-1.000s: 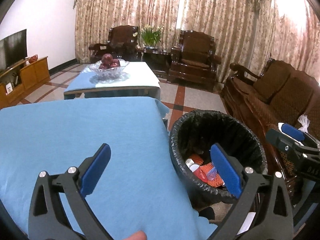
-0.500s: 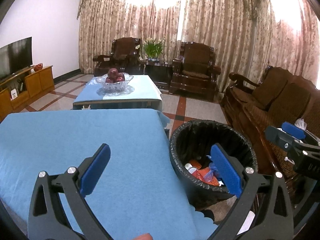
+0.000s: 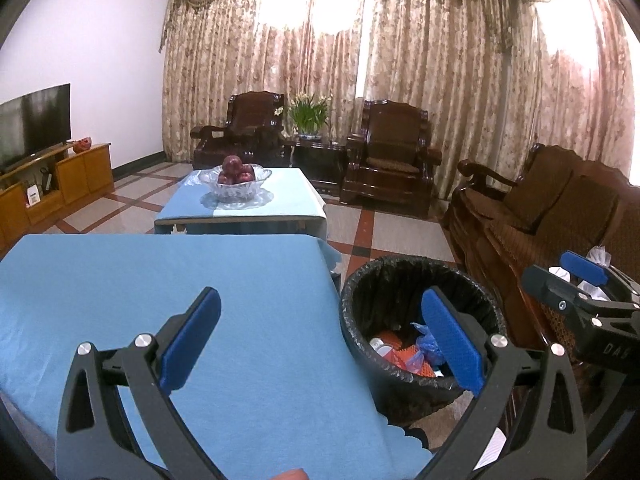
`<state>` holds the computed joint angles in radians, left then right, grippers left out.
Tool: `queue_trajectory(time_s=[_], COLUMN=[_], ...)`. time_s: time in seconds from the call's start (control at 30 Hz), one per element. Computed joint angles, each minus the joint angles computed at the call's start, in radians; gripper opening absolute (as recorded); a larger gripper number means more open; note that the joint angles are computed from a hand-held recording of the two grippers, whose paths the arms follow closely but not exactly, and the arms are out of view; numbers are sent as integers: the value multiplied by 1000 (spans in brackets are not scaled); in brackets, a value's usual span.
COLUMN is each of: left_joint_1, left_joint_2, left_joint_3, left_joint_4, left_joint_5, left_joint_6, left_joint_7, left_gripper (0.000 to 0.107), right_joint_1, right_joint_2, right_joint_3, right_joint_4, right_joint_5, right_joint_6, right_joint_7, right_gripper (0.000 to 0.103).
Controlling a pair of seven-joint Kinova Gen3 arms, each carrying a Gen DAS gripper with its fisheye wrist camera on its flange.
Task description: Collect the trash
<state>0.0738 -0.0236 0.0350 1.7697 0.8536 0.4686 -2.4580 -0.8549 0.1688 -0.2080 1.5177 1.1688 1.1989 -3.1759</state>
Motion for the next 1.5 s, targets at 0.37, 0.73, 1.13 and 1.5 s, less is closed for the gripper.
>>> queue_trajectory(time_s=[0.37, 0.73, 1.13, 1.5], left_joint_1=[6, 1, -1, -1], left_joint_2=[-17, -14, -15, -15], left_joint_3=[-13, -17, -19, -18], left_joint_4=[13, 4, 4, 5], left_joint_5=[15, 13, 18, 16], left_joint_6=[-3, 8, 11, 11], left_joint_7=[-16, -15, -24, -19], left_gripper=[98, 98, 98, 98], right_joint_1=[-8, -10, -13, -15], right_joint_2=[-1, 1, 2, 4], right_joint_3=[-5, -5, -3, -2], right_joint_4=[-6, -5, -9, -14], right_joint_5=[7, 7, 6, 4], right_joint_6=[18, 18, 20, 22], right_joint_7=[2, -2, 2, 5], right_gripper=[97, 97, 97, 97])
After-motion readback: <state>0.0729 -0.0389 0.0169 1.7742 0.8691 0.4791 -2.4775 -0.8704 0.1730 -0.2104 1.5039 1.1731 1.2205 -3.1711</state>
